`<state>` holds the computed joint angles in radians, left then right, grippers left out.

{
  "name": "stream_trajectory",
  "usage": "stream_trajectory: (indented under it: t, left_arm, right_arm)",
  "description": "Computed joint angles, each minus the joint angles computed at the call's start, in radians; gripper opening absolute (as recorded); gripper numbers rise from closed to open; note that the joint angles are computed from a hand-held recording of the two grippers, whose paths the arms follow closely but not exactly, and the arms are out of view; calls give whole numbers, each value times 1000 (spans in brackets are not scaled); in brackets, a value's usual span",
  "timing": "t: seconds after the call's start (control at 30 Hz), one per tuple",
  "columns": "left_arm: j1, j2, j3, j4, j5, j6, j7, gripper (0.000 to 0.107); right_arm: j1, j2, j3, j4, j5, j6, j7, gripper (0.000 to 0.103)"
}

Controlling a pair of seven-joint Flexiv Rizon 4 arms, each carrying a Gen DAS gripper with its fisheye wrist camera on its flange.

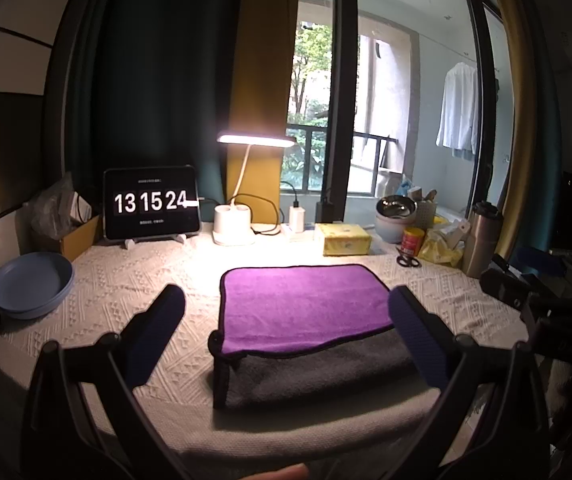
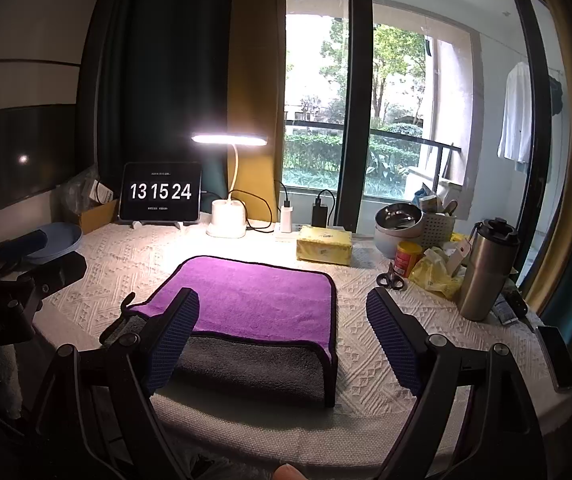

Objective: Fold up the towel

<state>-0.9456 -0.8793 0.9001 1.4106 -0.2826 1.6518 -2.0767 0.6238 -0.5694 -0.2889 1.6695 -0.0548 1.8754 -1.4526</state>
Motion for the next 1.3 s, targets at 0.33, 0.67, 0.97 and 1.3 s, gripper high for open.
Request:
stream_trajectory:
  t: [0.33, 0.67, 0.97, 1.3]
  left_arm:
    - [0, 1, 0, -3, 15, -9, -11, 102]
    - [67, 12, -72, -38, 76, -57, -18, 102]
    - [186, 27, -205, -89, 177, -129, -37, 101]
    - [383, 45, -462, -105, 259, -141, -34, 101]
  right_arm:
    - [1, 0, -1, -2, 0, -2, 1, 88]
    - [-47, -22, 46, -20, -27, -18, 16, 88]
    - [-117, -73, 101, -88, -96, -69, 64, 88]
    - [-271, -144, 262, -177, -206, -141, 105, 87]
